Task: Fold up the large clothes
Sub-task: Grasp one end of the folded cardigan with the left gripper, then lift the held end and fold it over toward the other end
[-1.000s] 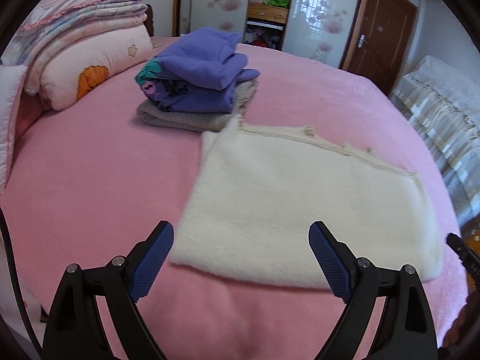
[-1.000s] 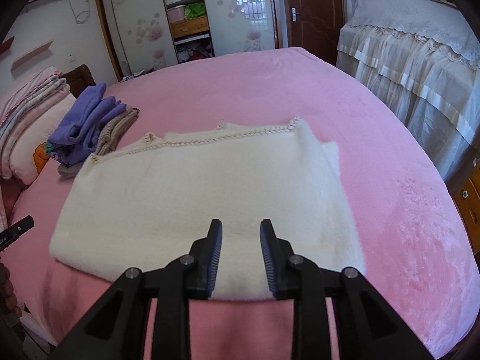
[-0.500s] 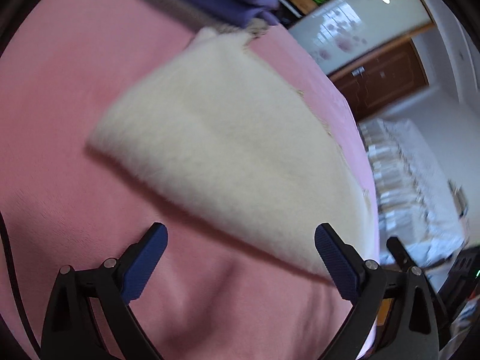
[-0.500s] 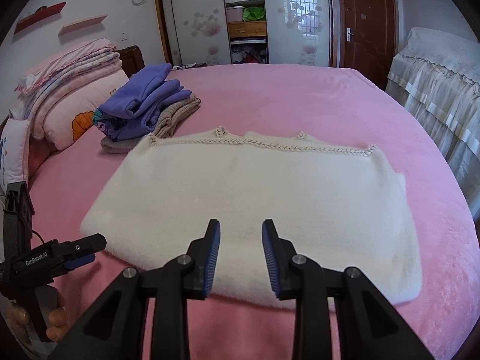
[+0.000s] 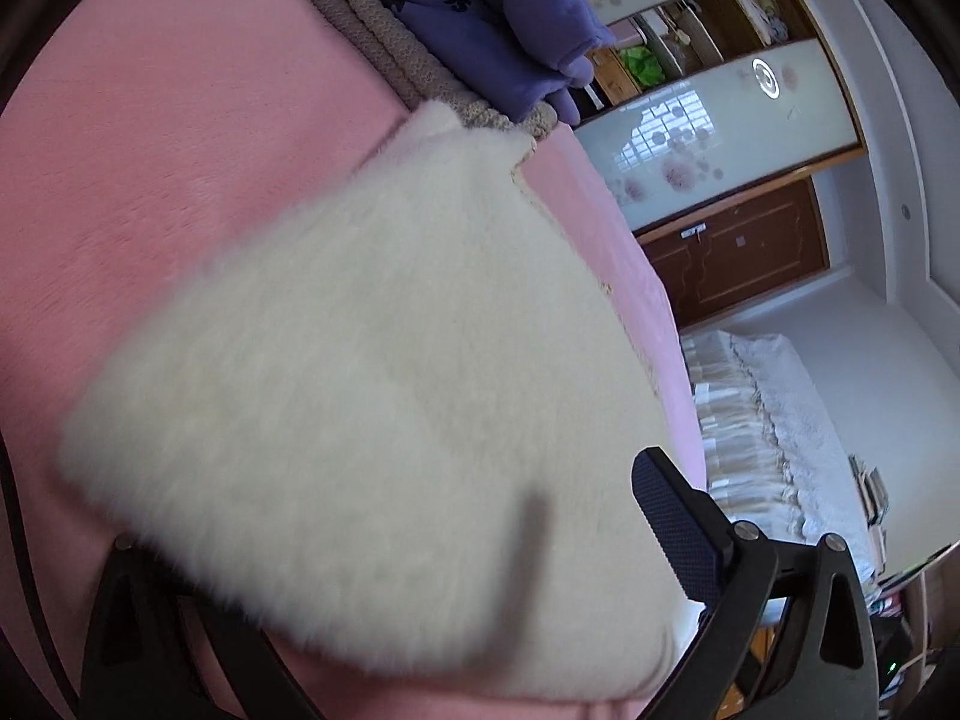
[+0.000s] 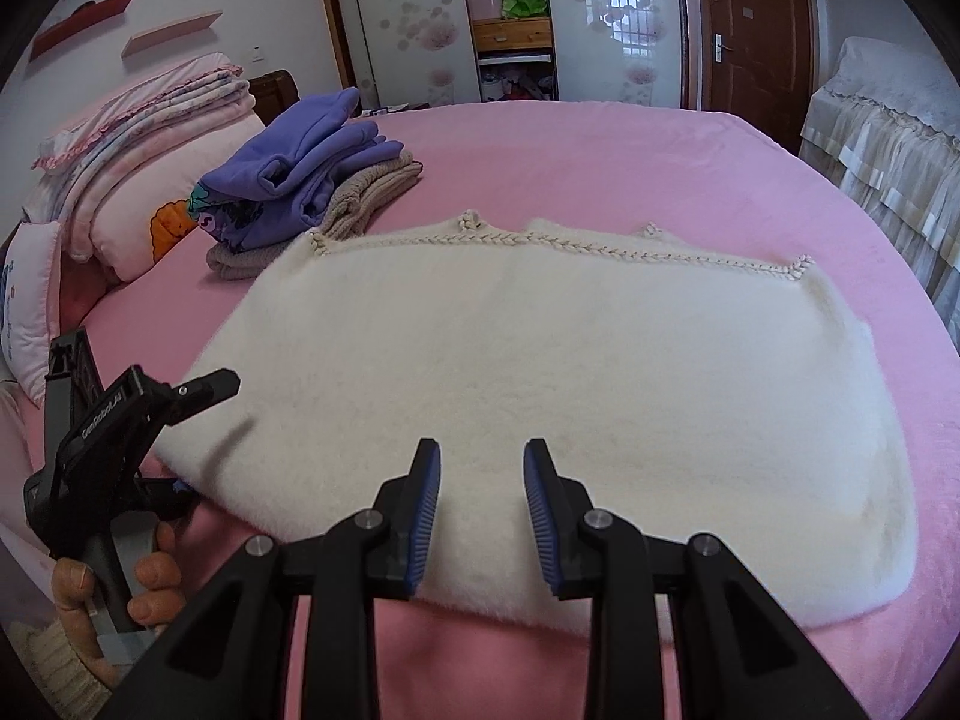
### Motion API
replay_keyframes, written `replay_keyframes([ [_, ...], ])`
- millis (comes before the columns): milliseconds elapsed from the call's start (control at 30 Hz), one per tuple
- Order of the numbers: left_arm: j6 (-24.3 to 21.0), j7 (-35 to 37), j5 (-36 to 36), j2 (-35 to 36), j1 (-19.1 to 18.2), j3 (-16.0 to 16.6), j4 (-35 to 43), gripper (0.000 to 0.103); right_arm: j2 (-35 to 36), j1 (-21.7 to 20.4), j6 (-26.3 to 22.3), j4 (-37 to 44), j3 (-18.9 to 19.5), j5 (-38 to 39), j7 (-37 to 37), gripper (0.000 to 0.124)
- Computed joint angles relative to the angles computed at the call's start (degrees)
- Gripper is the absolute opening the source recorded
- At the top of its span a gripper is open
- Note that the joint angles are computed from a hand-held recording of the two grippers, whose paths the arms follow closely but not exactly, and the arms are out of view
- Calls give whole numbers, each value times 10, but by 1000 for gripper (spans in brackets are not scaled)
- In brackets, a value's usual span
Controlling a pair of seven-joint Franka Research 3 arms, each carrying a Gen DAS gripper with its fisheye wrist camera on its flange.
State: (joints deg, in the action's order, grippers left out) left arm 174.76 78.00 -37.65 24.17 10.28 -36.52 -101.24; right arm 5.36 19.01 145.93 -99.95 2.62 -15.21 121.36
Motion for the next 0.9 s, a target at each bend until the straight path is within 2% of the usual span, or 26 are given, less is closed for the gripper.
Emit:
replay_keyframes([
  [133, 2, -56, 29, 24, -35, 35, 38, 102, 26, -1, -8, 34, -8, -11, 0, 29],
  [233, -1, -81, 40, 28, -31, 32, 45, 99, 59, -1, -26, 81, -16, -8, -9, 29],
  [267, -7, -100, 54, 25, -43, 47, 49, 88, 75, -1, -38, 104, -19, -4, -17, 29],
  [300, -22, -123, 75, 19, -60, 71, 50, 69, 86, 0, -44, 120, -22, -1, -22, 28],
  [333, -47, -145, 107, 15, -82, 102, 60, 60, 101, 1, -52, 142, -24, 3, -28, 27],
  [367, -64, -159, 134, 11, -96, 125, 62, 40, 116, 1, -57, 163, -25, 14, -38, 26],
  [400, -83, -176, 167, 8, -109, 143, 68, 28, 129, 2, -63, 182, -27, 21, -44, 23],
  [467, -85, -159, 180, 5, -112, 145, 72, 24, 152, 6, -76, 217, -31, 32, -57, 18],
  [667, -76, -241, 361, -14, -212, 248, 97, 21, 201, 18, -118, 282, -38, 56, -89, 5],
  [767, -81, -266, 429, -14, -235, 266, 123, 21, 224, 21, -149, 302, -39, 67, -108, 2],
  [800, -89, -266, 447, -14, -238, 267, 132, 21, 225, 16, -145, 296, -34, 84, -117, 1],
  [833, -91, -264, 464, -10, -255, 281, 145, 21, 226, 16, -140, 290, -34, 90, -118, 1],
  [900, -104, -276, 510, -22, -258, 281, 145, 21, 226, 17, -131, 284, -36, 96, -123, 1],
])
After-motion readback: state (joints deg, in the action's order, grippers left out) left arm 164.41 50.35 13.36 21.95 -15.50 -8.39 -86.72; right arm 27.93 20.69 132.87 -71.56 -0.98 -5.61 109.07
